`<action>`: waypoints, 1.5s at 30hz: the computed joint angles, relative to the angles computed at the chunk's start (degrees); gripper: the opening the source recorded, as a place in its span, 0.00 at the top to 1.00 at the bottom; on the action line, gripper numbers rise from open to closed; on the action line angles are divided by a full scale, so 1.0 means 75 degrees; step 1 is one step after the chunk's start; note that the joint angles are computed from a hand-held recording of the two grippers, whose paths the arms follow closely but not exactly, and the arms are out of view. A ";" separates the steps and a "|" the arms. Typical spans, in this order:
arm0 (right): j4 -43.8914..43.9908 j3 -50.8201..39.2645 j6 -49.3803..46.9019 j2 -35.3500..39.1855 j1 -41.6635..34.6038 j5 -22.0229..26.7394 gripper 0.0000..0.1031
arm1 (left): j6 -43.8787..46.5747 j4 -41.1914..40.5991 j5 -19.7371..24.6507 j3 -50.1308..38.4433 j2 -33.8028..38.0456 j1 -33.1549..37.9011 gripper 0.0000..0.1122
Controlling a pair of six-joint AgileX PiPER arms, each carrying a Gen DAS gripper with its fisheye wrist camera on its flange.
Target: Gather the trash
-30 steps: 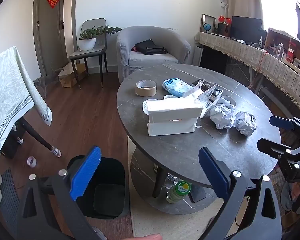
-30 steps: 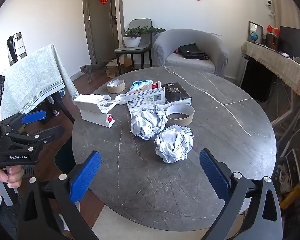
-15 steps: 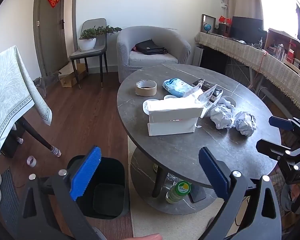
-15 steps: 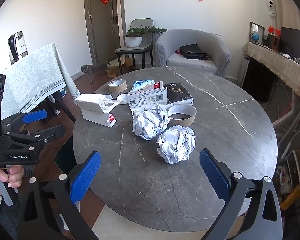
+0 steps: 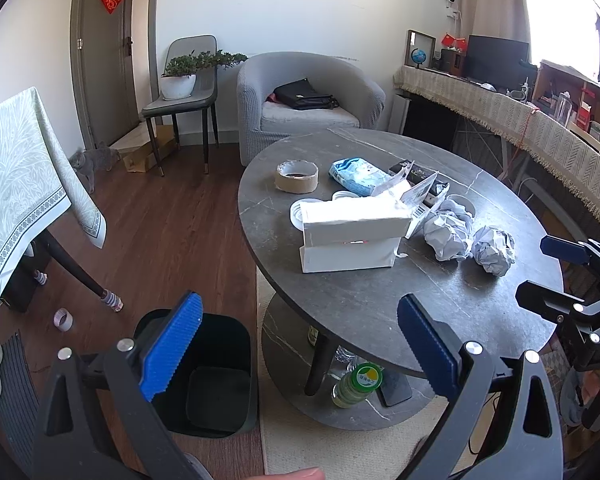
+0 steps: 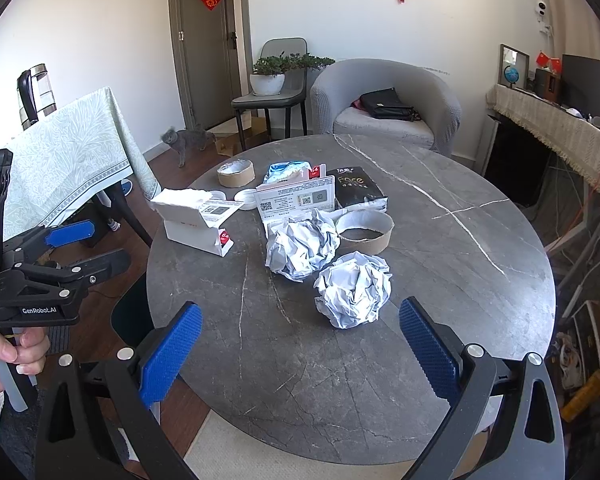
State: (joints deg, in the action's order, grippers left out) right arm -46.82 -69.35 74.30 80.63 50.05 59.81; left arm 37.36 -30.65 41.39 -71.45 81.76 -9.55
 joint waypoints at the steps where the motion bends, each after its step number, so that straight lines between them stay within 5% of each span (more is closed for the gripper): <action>1: 0.0007 -0.0016 -0.0011 0.0010 0.0000 0.0007 0.03 | -0.0006 0.0010 -0.0009 0.0009 -0.0006 -0.0008 0.11; 45: 0.0018 -0.0006 -0.0025 0.0024 0.0014 0.0010 0.03 | 0.0118 -0.0070 0.0007 0.0012 0.0024 0.0084 0.11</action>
